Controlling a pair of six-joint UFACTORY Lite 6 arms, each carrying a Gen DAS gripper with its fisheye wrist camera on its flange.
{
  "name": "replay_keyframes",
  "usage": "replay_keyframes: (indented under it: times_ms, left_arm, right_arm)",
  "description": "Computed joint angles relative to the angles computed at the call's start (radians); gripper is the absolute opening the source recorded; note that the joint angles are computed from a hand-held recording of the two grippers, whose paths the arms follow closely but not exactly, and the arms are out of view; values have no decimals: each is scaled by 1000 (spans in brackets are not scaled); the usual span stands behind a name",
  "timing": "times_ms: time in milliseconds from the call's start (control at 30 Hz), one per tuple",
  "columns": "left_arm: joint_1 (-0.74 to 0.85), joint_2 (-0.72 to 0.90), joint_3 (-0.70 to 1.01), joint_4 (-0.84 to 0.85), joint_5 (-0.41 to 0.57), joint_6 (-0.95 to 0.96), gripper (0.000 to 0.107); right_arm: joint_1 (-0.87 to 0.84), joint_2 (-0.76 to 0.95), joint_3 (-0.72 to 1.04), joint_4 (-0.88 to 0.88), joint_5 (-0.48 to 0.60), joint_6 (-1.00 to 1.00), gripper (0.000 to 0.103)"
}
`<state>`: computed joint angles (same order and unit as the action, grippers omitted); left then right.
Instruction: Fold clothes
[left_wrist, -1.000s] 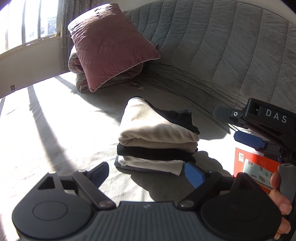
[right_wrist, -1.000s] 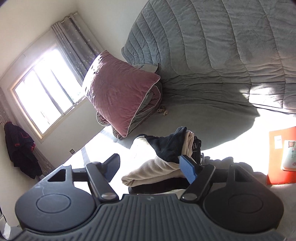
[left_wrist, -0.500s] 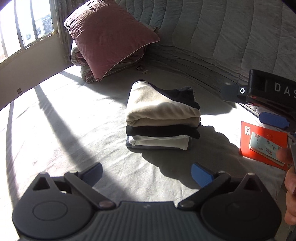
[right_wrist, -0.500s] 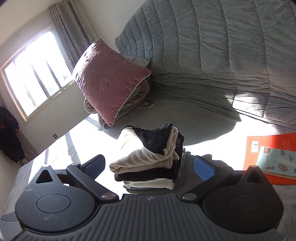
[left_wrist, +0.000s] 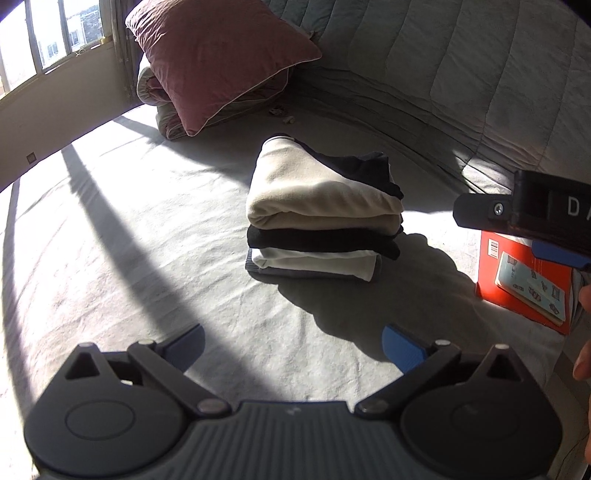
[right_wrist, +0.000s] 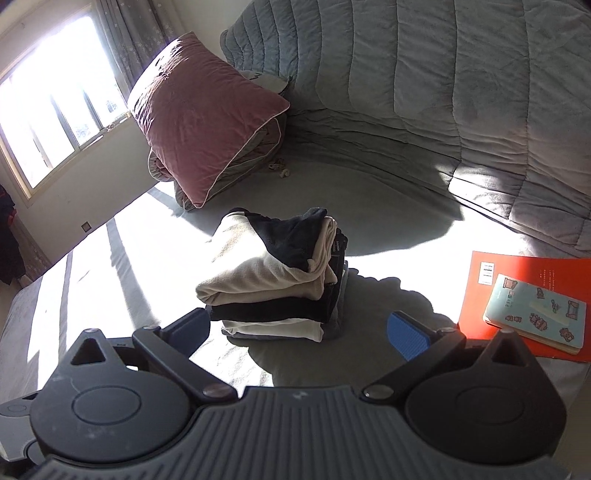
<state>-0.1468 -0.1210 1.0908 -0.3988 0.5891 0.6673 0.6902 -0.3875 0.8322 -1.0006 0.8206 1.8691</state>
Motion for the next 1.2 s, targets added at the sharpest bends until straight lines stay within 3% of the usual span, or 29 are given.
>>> replay_keyframes:
  times_ms: [500,1200]
  left_arm:
    - [21,2,12,-21,26,31,102]
    - [106,-28,12,-79,79,118,102]
  right_arm:
    - [72,61,84,16,102,-50,103]
    - [155,109,150,10,160,-55,103]
